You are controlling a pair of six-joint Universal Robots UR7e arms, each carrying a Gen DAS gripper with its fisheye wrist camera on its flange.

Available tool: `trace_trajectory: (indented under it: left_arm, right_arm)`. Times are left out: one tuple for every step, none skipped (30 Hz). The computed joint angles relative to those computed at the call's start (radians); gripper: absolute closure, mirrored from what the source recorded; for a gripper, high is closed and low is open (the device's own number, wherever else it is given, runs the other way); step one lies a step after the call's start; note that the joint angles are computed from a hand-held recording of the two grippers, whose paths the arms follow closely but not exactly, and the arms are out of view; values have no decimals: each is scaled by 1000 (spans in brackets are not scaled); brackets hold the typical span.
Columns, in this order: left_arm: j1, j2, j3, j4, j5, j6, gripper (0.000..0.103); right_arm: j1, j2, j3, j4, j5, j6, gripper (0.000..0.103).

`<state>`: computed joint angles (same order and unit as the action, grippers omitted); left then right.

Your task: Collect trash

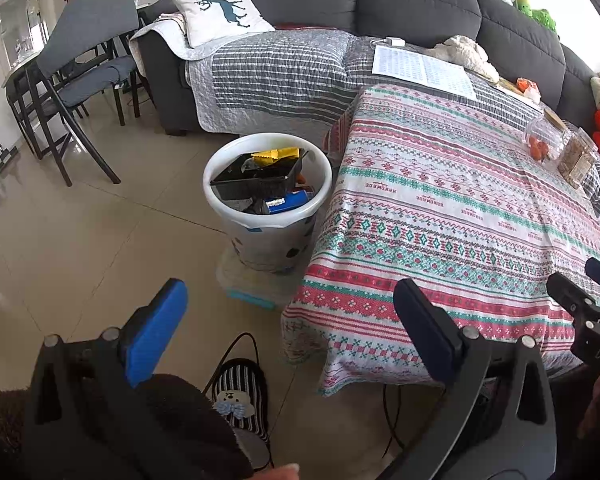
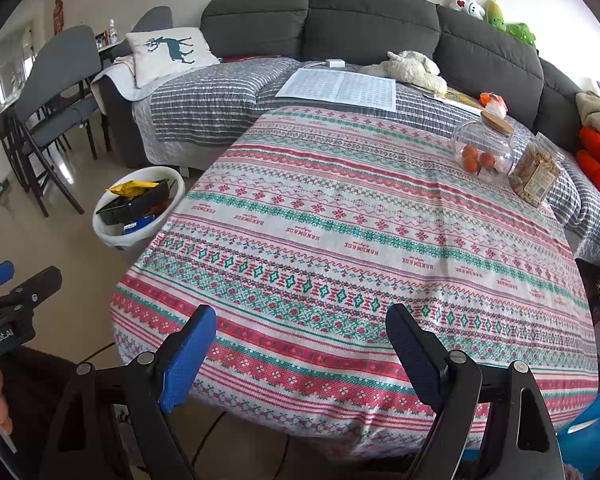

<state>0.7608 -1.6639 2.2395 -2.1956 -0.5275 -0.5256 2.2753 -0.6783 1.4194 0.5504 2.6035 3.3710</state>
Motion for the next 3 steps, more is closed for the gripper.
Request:
trace_trajectory:
  left_arm:
    - [1,2,-1,3,1,-1,1]
    - [1,5,-1,0,4,1,1]
    - [1,9,0,-10,7,7,1]
  right_arm:
    - [1,1,-2,1,0,0,15]
    - [2,2,-3,1,0,0,15]
    - [2,3,-4,3,0,1,15]
